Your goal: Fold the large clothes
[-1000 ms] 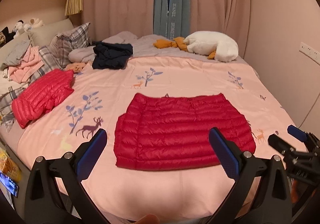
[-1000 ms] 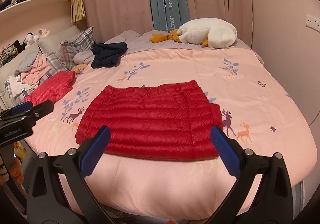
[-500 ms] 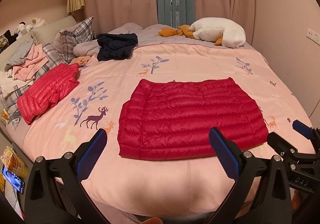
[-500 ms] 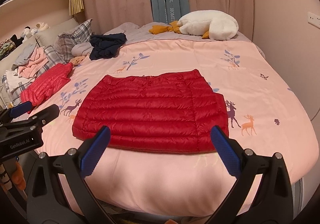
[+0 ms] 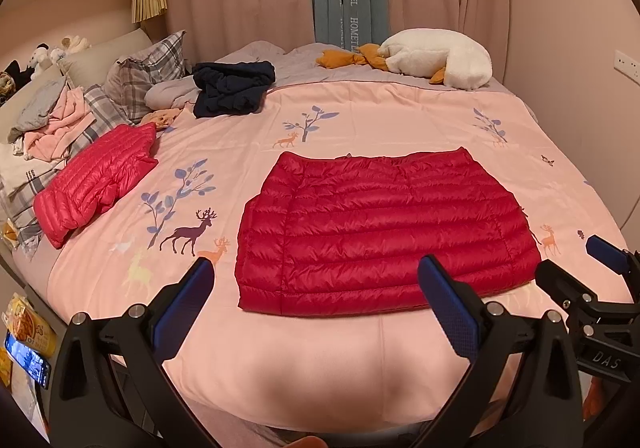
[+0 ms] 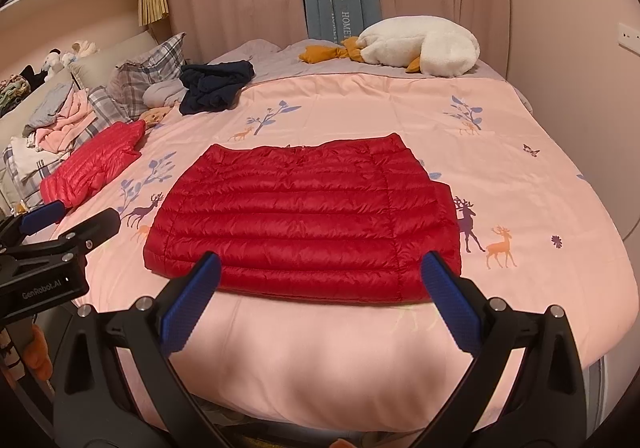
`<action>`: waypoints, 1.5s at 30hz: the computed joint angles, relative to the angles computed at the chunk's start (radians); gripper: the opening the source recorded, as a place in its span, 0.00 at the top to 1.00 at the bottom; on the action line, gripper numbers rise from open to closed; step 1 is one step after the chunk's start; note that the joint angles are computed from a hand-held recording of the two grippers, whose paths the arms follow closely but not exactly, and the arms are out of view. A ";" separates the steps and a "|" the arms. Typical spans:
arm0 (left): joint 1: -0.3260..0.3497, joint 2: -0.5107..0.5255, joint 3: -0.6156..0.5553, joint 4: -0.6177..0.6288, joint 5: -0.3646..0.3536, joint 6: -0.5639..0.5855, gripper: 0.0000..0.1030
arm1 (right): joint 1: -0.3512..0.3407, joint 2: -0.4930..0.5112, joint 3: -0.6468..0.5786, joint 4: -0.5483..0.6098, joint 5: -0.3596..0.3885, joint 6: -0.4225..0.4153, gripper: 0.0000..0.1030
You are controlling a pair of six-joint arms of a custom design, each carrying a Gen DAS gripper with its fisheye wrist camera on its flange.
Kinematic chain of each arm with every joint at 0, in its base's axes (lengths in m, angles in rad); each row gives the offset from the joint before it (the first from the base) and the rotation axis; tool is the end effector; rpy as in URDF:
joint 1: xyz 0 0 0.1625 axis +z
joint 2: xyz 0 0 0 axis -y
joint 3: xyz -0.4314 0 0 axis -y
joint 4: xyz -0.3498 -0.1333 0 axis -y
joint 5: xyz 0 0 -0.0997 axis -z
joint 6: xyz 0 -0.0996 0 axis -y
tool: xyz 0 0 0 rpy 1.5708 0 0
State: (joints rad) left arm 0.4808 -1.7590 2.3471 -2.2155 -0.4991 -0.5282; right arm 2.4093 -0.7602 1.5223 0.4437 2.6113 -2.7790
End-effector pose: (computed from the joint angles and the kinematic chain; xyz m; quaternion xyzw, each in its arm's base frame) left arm -0.1750 -0.3403 0.3503 0.2244 0.8298 -0.3861 0.3346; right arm 0.3965 -0.2927 0.1356 0.1135 -0.8505 0.4062 0.3143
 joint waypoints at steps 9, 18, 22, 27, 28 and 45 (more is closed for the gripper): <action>0.003 -0.002 0.000 0.002 -0.002 0.001 0.01 | -0.003 0.006 -0.005 0.002 -0.005 -0.003 0.02; 0.007 -0.002 0.006 -0.004 -0.002 0.004 0.01 | -0.003 0.009 -0.007 0.005 -0.009 -0.005 0.02; 0.007 -0.002 0.005 -0.003 -0.002 0.004 0.01 | -0.005 0.008 -0.006 0.000 -0.011 -0.010 0.02; 0.010 -0.003 0.010 -0.009 -0.001 0.007 0.01 | -0.005 0.009 -0.005 0.000 -0.011 -0.010 0.02; 0.010 -0.001 0.009 -0.012 -0.002 0.010 0.01 | -0.005 0.010 -0.006 0.001 -0.011 -0.009 0.02; 0.013 -0.008 0.020 -0.020 -0.004 0.015 0.01 | -0.004 0.011 -0.008 0.004 -0.011 -0.004 0.02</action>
